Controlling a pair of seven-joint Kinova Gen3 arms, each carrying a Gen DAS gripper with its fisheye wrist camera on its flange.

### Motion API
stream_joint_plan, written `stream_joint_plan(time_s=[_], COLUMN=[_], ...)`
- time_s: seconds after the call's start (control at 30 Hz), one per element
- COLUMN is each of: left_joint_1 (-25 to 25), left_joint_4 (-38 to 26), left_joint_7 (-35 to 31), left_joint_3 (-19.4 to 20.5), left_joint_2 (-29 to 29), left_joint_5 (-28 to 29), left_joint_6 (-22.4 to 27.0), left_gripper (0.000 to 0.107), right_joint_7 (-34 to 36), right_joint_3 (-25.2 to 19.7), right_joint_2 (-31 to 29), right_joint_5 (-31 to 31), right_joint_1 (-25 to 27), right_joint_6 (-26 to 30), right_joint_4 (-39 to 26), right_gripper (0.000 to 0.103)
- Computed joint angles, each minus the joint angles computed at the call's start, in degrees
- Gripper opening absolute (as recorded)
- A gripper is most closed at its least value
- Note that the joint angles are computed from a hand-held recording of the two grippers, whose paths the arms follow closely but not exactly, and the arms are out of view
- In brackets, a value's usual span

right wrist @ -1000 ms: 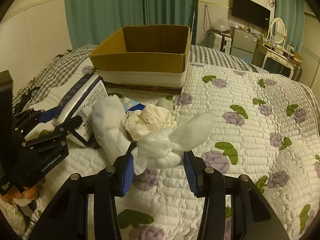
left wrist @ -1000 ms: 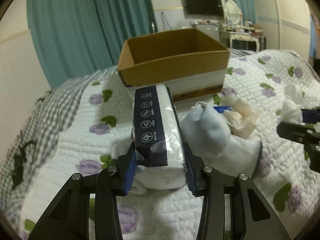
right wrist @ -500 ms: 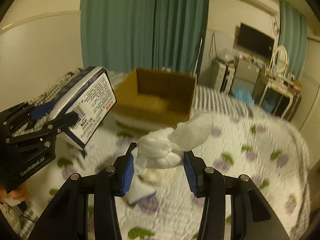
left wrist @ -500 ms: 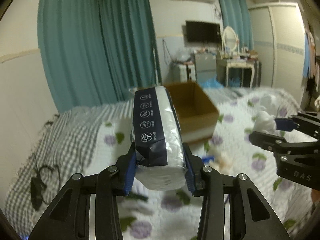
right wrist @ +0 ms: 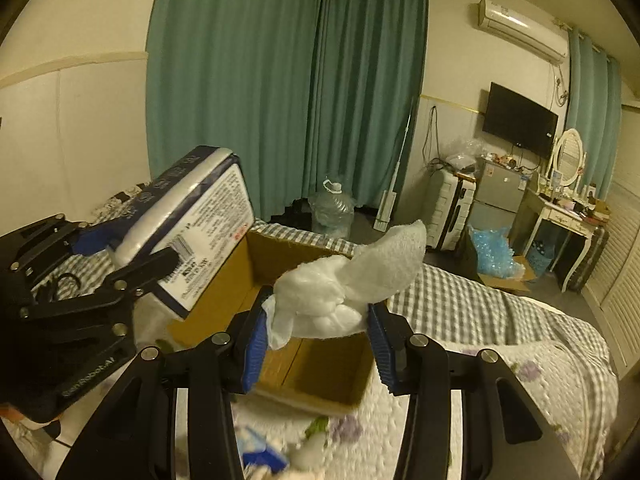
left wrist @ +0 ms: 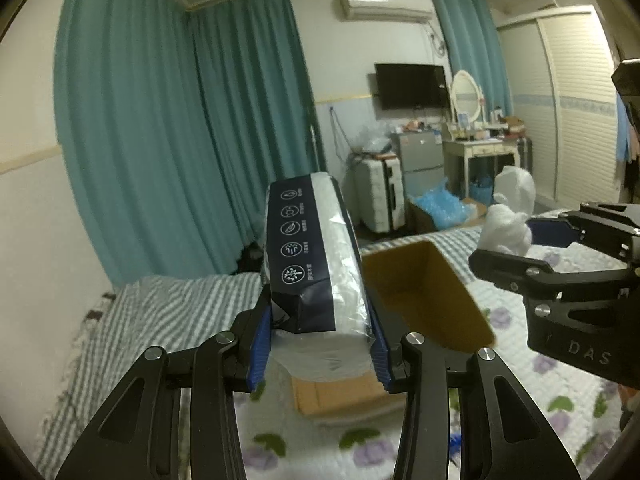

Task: Organize soft objects
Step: 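Carry both items over the cardboard box and open both grippers to drop them, then grasp the white knit sock with the right gripper while the left gripper reaches the fluffy bundle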

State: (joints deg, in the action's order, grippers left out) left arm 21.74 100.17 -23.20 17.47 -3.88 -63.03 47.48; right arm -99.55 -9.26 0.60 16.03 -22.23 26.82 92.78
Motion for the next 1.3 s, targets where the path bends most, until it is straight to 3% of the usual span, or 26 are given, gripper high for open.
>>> stream_joint_plan(time_s=[0.3,0.33,0.37,0.43,0.5,0.57,0.77,0.87,0.93,1.1,1.3], left_joint_1=[-0.5,-0.2,1.2,2.9,4.2,6.0,5.1,4.8,4.2,2.9,1.8], left_joint_4=[-1.1,-1.0,-1.5,-1.7,-1.7,-0.8,-1.1,-1.7,-2.5,-4.9,-3.2], left_joint_7=[-5.7,-5.6,-5.0,-3.7,-0.9,1.8,0.2,-0.5,-1.7,-5.1,-8.5], left_joint_3=[-6.6,-6.8,-7.3,-8.0,-8.3,-9.4,-5.6,-1.9,-0.1,6.0,7.5], left_joint_2=[8.0,8.4,9.0,9.8,10.0,8.7,2.9,-2.0,-5.1,-12.0,-17.4], left_joint_5=[3.5,3.1,2.2,0.6,-1.3,-2.6,0.4,1.0,2.5,4.5,12.1], left_joint_6=[-9.0,-9.1,-8.3,-7.0,-5.5,-4.5,0.0,4.9,6.7,13.7,15.0], left_gripper=[0.045,0.046,0.046,0.071,0.083,0.083,0.083,0.083,0.095,0.096,0.096], right_joint_7=[7.3,8.2,8.5,9.1,8.0,5.3,-1.8,-2.4,-3.1,-4.3,-3.4], right_joint_3=[1.8,1.8,1.9,2.0,3.5,5.3,5.3,2.9,0.2,-6.0,-10.7], right_joint_2=[13.4,13.8,14.4,14.5,13.5,11.4,1.6,-4.1,-7.9,-16.4,-21.7], right_joint_5=[-10.1,-11.3,-12.3,-14.1,-13.4,-11.0,-3.4,-2.6,-1.5,0.3,-2.2], right_joint_1=[1.7,2.3,2.6,3.5,2.7,1.0,0.2,1.4,2.6,5.6,7.0], right_joint_6=[-0.1,-0.6,-0.8,-2.1,-3.3,-3.5,-2.2,-0.1,2.1,7.6,12.3], right_joint_4=[-8.2,-7.9,-8.2,-7.4,-6.2,-4.9,-0.1,1.1,1.4,1.8,4.2], right_gripper=[0.046,0.053,0.070,0.085,0.085,0.086,0.093,0.097,0.100,0.102,0.102])
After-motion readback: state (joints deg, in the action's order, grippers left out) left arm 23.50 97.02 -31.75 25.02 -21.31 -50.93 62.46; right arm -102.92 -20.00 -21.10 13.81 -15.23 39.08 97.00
